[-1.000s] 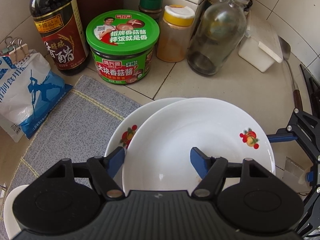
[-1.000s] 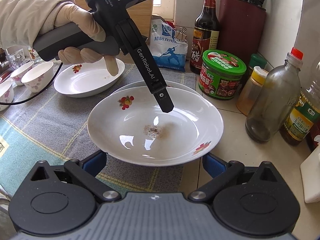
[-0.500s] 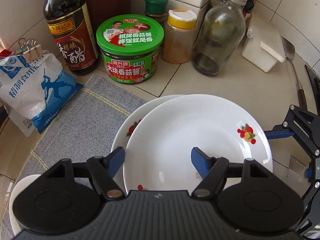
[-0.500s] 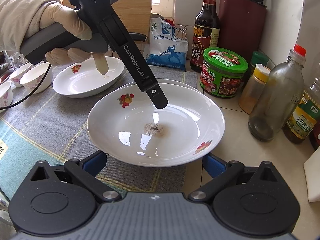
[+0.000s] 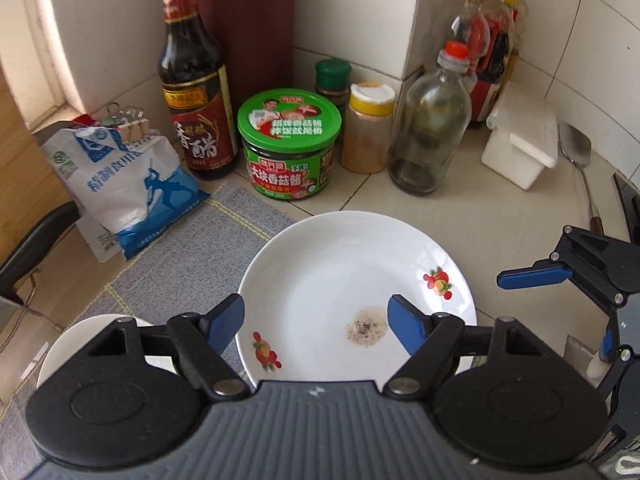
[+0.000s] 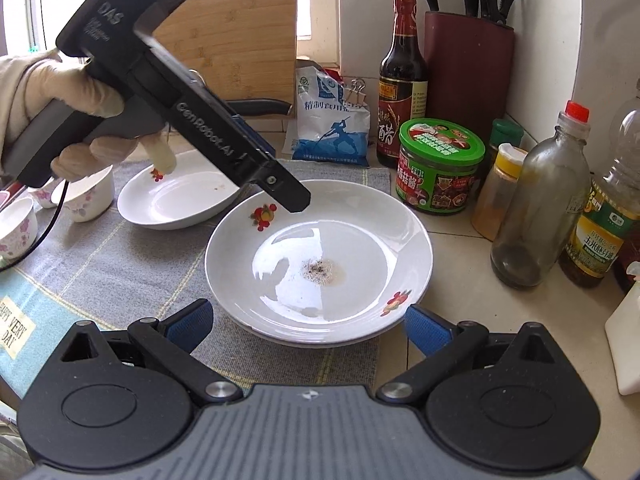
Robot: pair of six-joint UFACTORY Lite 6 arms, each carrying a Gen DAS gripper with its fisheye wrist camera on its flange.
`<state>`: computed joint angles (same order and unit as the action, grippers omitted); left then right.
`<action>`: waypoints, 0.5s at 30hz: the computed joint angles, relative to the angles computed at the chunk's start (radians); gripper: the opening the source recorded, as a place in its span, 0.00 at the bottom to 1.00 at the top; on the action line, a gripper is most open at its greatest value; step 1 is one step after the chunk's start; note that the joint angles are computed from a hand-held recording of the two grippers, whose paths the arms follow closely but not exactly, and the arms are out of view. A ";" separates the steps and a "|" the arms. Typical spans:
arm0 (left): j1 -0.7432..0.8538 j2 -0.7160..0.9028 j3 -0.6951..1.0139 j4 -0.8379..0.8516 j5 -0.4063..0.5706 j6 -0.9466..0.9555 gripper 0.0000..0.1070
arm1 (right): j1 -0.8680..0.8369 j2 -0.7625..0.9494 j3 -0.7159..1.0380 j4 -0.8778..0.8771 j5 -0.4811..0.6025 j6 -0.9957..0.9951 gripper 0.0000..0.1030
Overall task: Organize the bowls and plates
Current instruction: 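Open the left tool and pull it back from the stacked plates, then move the right tool to the lone flower-print plate and grasp its rim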
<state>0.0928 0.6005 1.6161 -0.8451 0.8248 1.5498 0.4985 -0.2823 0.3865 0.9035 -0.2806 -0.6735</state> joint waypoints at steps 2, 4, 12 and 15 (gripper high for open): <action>0.049 -0.118 -0.176 -0.113 -0.054 0.114 0.82 | 0.014 -0.012 -0.006 0.004 -0.017 0.005 1.00; 0.095 -0.210 -0.315 -0.191 -0.096 0.197 0.83 | 0.019 -0.010 -0.007 -0.021 -0.021 0.030 1.00; 0.284 -0.355 -0.664 -0.466 -0.279 0.538 0.85 | 0.067 0.123 0.085 -0.131 -0.034 0.170 1.00; 0.340 -0.309 -0.673 -0.540 -0.292 0.619 0.85 | 0.099 0.188 0.147 -0.097 -0.053 0.170 1.00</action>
